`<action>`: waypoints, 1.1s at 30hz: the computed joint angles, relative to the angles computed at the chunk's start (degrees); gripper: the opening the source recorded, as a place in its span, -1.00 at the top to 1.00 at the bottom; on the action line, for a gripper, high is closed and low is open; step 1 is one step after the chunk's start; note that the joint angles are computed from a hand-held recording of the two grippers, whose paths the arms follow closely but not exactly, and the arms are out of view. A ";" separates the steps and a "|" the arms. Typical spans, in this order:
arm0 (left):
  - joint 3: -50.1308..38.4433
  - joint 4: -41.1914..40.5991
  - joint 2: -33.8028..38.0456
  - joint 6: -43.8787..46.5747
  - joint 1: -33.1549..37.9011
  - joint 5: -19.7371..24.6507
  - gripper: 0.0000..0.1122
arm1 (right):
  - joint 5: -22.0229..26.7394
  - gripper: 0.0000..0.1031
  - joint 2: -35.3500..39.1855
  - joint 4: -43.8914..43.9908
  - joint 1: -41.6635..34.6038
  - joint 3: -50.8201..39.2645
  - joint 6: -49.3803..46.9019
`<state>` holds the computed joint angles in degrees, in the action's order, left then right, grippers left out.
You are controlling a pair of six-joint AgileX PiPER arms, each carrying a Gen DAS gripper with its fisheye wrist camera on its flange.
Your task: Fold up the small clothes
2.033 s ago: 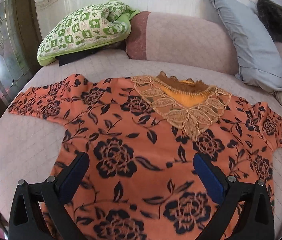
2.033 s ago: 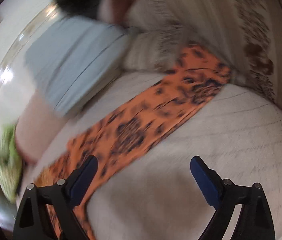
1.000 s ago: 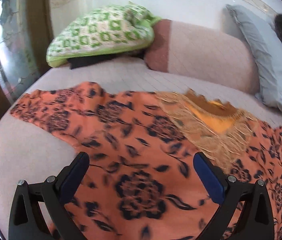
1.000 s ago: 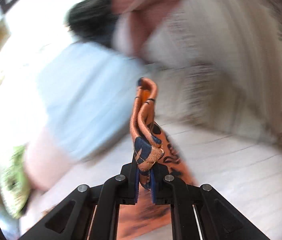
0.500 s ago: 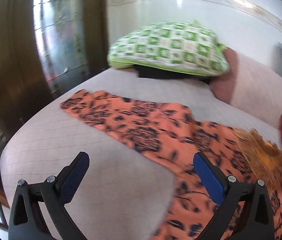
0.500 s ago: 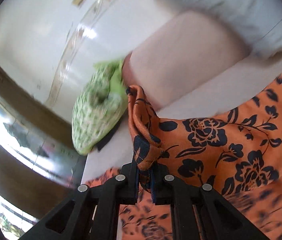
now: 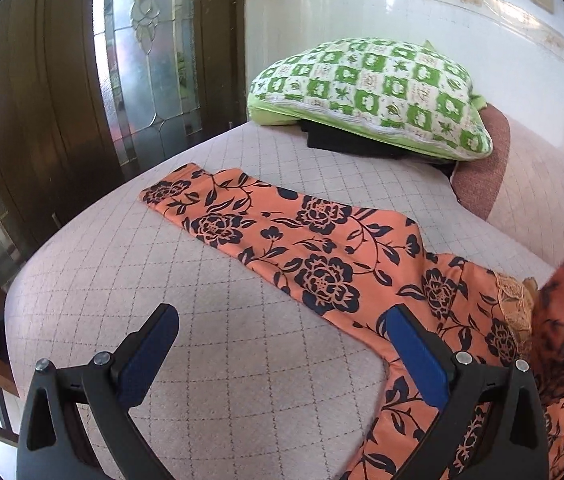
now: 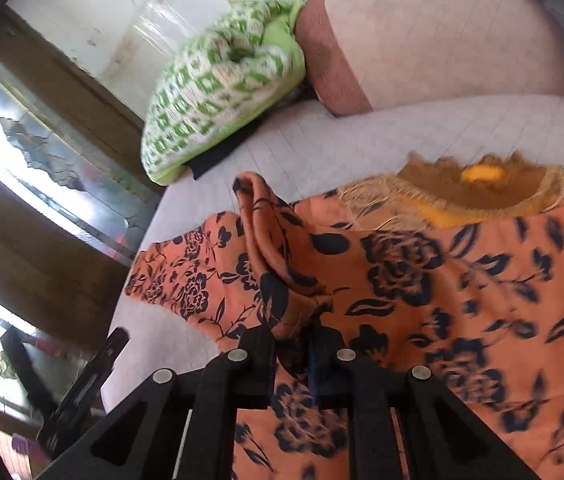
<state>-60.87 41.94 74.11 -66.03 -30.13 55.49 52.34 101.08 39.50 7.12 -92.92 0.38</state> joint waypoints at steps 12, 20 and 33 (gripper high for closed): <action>-2.78 1.53 4.79 -1.92 -4.84 2.69 -0.84 | -4.75 0.70 -1.45 12.56 -0.49 6.15 -9.81; -2.65 1.39 4.98 -2.53 -3.23 2.45 -0.84 | 1.27 -0.24 5.84 7.59 7.87 -10.84 -5.39; -5.97 2.99 11.32 -1.22 -12.86 0.60 -0.84 | -5.30 -0.17 -2.01 -17.78 -13.94 8.77 8.49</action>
<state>-66.84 44.93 85.43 -67.25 -42.99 56.09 47.04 99.07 21.72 -6.82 -84.15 8.87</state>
